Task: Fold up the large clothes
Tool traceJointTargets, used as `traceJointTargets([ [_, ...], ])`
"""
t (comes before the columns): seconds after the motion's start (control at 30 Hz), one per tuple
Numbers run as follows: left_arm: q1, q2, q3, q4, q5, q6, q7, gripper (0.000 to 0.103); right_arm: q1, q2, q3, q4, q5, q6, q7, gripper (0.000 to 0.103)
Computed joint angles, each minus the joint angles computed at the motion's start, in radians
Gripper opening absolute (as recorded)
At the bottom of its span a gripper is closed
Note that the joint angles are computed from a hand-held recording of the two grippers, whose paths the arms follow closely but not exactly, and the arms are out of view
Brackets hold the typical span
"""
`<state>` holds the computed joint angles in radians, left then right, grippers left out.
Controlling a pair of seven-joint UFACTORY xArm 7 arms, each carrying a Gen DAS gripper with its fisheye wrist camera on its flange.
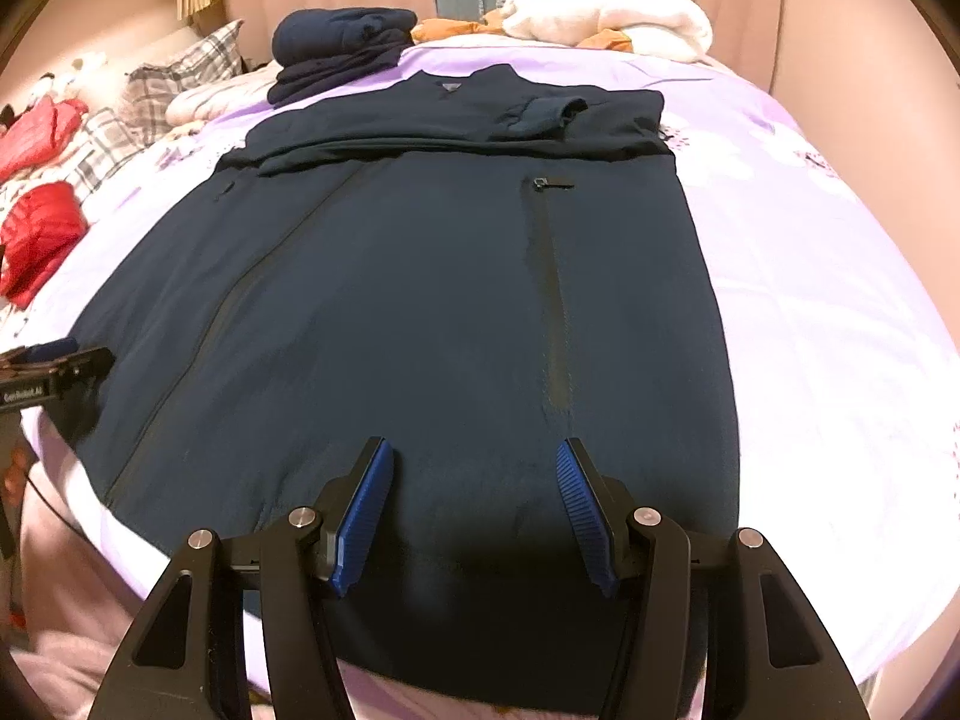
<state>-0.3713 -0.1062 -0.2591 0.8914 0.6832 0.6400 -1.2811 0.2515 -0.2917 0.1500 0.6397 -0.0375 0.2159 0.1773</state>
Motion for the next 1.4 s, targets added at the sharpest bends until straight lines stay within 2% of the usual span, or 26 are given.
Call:
traceJointTargets([
  [0.13,0.007,-0.029,0.001,-0.028,-0.004,-0.026,-0.011,0.097,-0.052,-0.042,0.033,-0.020,-0.059,0.018,0.056,0.056],
  [0.23,0.017,-0.055,-0.010,-0.043,0.005,-0.035,-0.035,0.097,-0.057,-0.071,0.020,-0.044,-0.058,0.013,0.075,0.056],
  [0.47,0.050,-0.128,-0.028,-0.093,-0.011,-0.054,-0.077,0.097,0.036,-0.110,-0.103,-0.088,0.099,-0.021,0.005,0.057],
  [0.53,0.066,-0.152,-0.031,-0.115,-0.023,-0.066,-0.087,0.097,0.018,-0.115,-0.085,-0.090,0.104,-0.024,0.013,0.057],
  [0.63,0.090,-0.205,-0.018,-0.174,-0.075,-0.119,-0.098,0.097,-0.008,-0.126,-0.056,-0.096,0.096,-0.024,0.035,0.057],
  [0.7,0.112,-0.245,-0.013,-0.219,-0.121,-0.159,-0.103,0.097,-0.005,-0.137,-0.063,-0.101,0.103,-0.025,0.036,0.058],
  [0.77,0.140,-0.281,-0.022,-0.248,-0.160,-0.147,-0.111,0.097,-0.007,-0.149,-0.073,-0.110,0.115,-0.026,0.039,0.064],
  [0.87,0.167,-0.308,-0.042,-0.266,-0.194,-0.129,-0.104,0.097,-0.020,-0.156,-0.083,-0.122,0.128,-0.028,0.054,0.065],
  [0.93,0.170,-0.317,-0.040,-0.281,-0.223,-0.152,-0.084,0.097,0.012,-0.159,-0.123,-0.132,0.172,-0.025,0.044,0.065],
  [1.1,0.147,-0.308,-0.007,-0.320,-0.341,-0.266,0.012,0.097,0.150,-0.155,-0.269,-0.140,0.364,-0.022,-0.047,0.066],
  [1.2,0.151,-0.292,-0.020,-0.311,-0.366,-0.287,0.062,0.098,0.195,-0.156,-0.300,-0.137,0.445,-0.024,-0.106,0.066],
  [1.4,0.072,-0.226,0.048,-0.298,-0.518,-0.397,0.260,0.102,0.292,-0.142,-0.374,-0.117,0.613,-0.016,-0.273,0.069],
])
